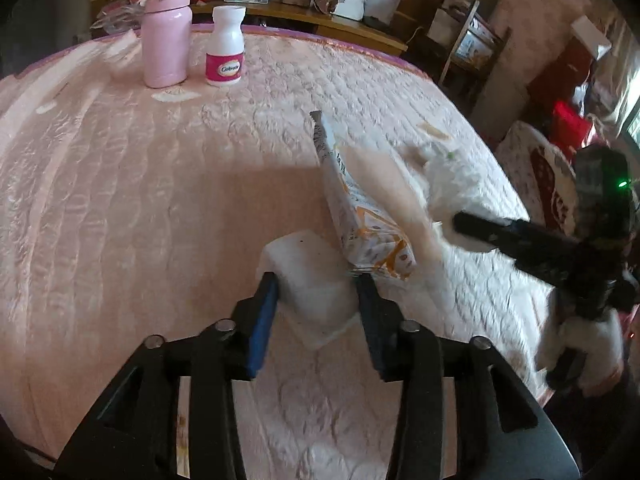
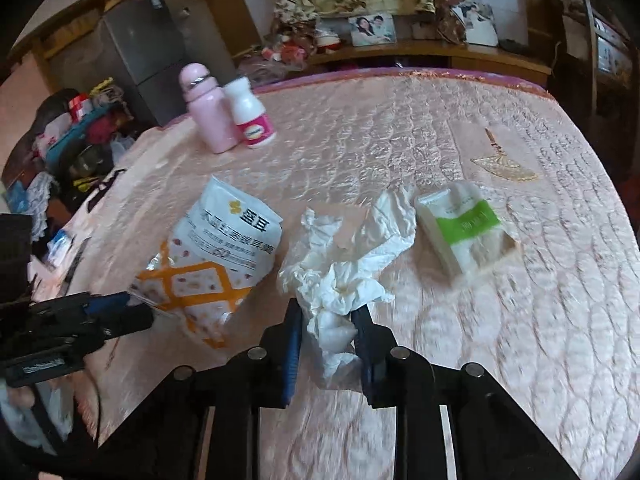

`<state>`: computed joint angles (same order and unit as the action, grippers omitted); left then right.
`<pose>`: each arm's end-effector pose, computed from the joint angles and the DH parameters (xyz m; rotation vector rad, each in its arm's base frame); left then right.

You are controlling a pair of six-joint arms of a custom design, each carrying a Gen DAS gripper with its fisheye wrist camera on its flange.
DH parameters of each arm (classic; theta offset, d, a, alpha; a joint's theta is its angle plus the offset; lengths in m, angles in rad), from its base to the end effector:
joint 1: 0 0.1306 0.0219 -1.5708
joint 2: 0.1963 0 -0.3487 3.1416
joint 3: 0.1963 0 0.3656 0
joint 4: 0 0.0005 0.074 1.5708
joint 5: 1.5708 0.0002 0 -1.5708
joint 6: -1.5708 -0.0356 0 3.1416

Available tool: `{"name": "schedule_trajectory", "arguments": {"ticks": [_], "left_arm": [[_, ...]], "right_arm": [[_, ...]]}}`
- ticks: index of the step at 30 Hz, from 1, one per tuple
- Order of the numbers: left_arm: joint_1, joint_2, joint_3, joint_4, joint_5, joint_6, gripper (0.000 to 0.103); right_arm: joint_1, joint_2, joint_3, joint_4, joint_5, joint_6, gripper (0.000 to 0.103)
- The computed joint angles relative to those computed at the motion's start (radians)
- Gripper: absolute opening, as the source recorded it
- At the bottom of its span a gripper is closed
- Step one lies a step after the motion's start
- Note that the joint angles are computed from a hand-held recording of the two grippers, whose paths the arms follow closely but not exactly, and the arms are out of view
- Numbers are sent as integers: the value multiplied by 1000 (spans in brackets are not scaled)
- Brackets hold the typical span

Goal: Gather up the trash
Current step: 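Grasp the crumpled white tissue with right tool while left tool closes on the white foam block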

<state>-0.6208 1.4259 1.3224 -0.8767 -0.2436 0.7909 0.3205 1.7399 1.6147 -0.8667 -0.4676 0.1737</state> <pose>0.3819 -0.2632 0.3508 -0.3084 2.5096 -0.2632 0.5332 0.1934 0.3220 -0.7911 2.4041 0.6547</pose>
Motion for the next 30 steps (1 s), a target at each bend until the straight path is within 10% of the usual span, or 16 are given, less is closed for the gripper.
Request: {"name": "schedule_trajectory", "arguments": {"ticks": [20,23,25,30], "left_arm": [[-37,108,97,-92,-52,-5,61],[-34,96,69,-90,-36,8,59],[-33,81,51,-92,-32,20,38],[-62,63,51,-154,-32,-26,38]], "right_arm": [[-100,-191,-197,-11,-62,10,23],[-102,-201,-202,-8,-64,19,23],[-106,-205,-207,-7,-70,19,23],[-114,-208,-213,-13,-84,19,23]]}}
